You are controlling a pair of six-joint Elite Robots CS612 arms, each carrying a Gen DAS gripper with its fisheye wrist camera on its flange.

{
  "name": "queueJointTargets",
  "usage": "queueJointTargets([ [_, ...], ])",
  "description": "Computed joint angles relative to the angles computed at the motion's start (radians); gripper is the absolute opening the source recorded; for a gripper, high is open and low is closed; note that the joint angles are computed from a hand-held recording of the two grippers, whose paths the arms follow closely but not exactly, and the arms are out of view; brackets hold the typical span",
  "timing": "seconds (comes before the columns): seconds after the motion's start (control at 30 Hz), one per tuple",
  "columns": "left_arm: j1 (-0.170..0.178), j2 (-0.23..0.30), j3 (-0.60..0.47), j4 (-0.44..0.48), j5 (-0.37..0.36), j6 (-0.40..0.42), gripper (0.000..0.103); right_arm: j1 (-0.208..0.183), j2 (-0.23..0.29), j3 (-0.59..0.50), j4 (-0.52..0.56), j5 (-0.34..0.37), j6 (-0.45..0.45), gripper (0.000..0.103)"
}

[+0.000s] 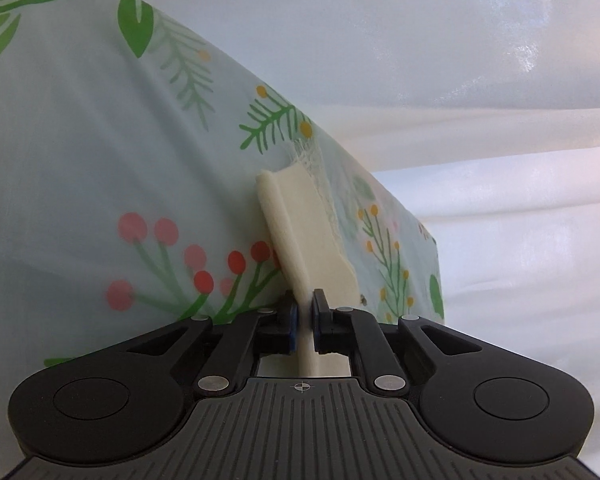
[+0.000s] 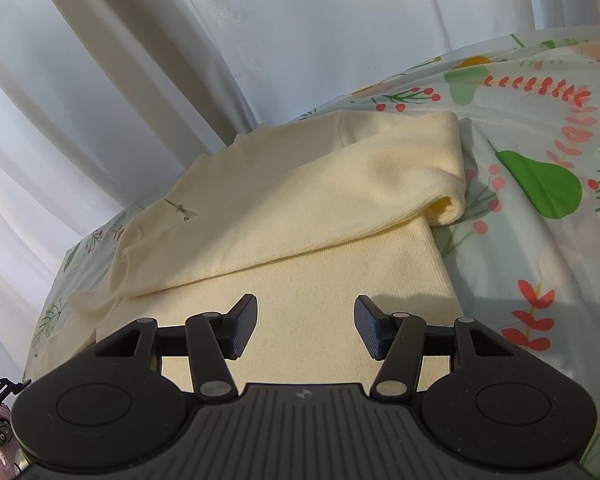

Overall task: Fold small clothes
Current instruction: 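Grasp the other sleeve cuff with the left gripper and lift it, then lay the held sleeve across the sweater body and open the left gripper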

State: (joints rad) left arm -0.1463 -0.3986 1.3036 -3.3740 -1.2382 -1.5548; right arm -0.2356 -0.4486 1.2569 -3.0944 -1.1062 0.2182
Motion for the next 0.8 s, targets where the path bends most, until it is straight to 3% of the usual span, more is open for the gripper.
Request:
queueJointTargets([
  [0.1,-0.011,-0.016,0.000,0.056,0.036,0.080,0.008,0.002,-0.005,0.017,-0.047,-0.033,-0.013,0.055],
  [0.2,-0.036,-0.030,-0.005,0.066,0.094,0.218,0.008,0.002,-0.009,0.024,-0.064,-0.055,-0.028,0.055],
  [0.33,-0.088,-0.038,-0.050,-0.001,0.127,0.558,0.008,-0.003,-0.012,0.031,-0.075,-0.042,-0.010,0.055],
  [0.43,-0.128,-0.024,-0.113,-0.114,0.018,0.816,0.008,-0.007,-0.013,0.039,-0.084,-0.013,0.005,0.055],
  [0.53,-0.173,0.004,-0.196,-0.153,-0.128,1.047,0.010,-0.007,-0.013,0.042,-0.093,-0.008,0.009,0.055],
  [0.57,-0.186,0.016,-0.222,-0.147,-0.170,1.092,0.013,-0.007,-0.013,0.043,-0.097,-0.007,0.009,0.055],
  [0.6,-0.197,0.026,-0.245,-0.133,-0.213,1.118,0.019,-0.007,-0.013,0.044,-0.099,-0.004,0.007,0.055],
  [0.63,-0.206,0.035,-0.261,-0.114,-0.256,1.125,0.034,-0.007,-0.013,0.043,-0.098,-0.002,0.003,0.055],
  [0.7,-0.222,0.051,-0.270,-0.099,-0.294,1.066,0.045,-0.008,-0.012,0.042,-0.097,-0.001,-0.003,0.055],
  [0.8,-0.236,0.063,-0.260,-0.015,-0.300,0.958,0.039,-0.007,-0.005,0.025,-0.065,0.017,-0.017,0.055],
])
